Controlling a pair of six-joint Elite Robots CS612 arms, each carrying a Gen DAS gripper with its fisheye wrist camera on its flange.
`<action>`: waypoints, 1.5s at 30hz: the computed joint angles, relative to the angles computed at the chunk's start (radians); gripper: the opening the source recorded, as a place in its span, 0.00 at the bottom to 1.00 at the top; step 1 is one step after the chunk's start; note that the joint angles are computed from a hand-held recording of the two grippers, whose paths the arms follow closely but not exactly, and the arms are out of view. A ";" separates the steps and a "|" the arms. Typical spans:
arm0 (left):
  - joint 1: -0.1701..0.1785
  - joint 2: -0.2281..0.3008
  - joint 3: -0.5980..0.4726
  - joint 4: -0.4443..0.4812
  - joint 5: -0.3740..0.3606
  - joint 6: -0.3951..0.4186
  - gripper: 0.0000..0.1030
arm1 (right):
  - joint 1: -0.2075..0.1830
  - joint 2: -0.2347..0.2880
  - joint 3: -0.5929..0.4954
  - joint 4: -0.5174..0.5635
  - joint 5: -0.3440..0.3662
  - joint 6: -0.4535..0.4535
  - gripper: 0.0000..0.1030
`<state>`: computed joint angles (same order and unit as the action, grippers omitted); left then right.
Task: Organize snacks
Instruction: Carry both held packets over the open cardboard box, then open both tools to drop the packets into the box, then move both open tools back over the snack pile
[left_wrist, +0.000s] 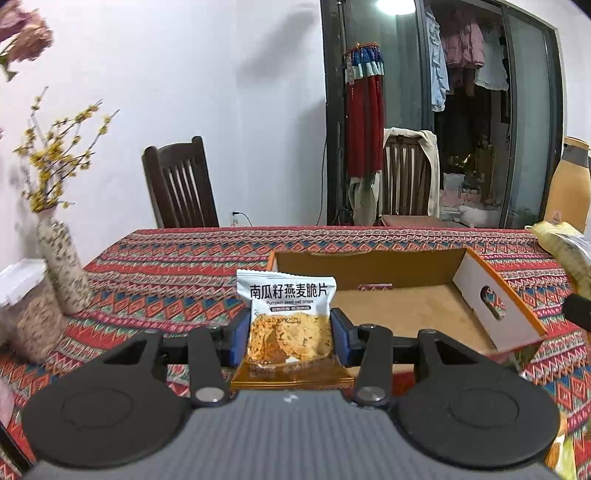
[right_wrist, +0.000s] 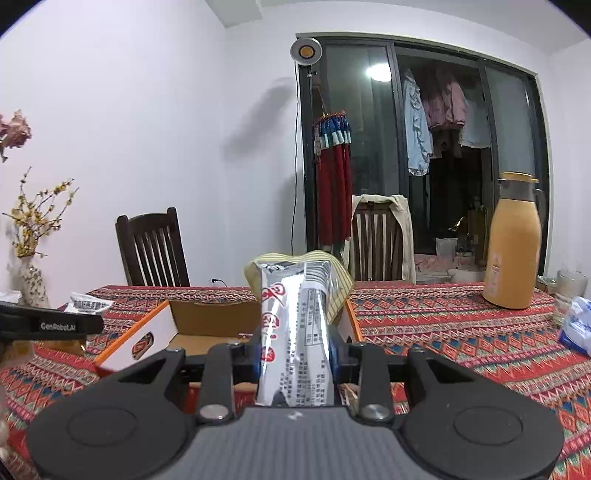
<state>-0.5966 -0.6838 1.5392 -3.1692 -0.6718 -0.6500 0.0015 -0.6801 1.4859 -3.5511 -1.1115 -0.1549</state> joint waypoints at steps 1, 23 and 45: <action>0.004 0.006 -0.016 0.007 -0.003 0.007 0.45 | 0.005 0.006 -0.020 0.019 -0.005 0.000 0.30; 0.085 0.116 -0.218 0.163 -0.131 -0.050 0.45 | 0.048 0.172 -0.344 0.328 -0.068 -0.030 0.30; 0.052 0.109 -0.169 -0.055 -0.035 0.013 1.00 | 0.034 0.149 -0.293 0.221 -0.065 0.050 1.00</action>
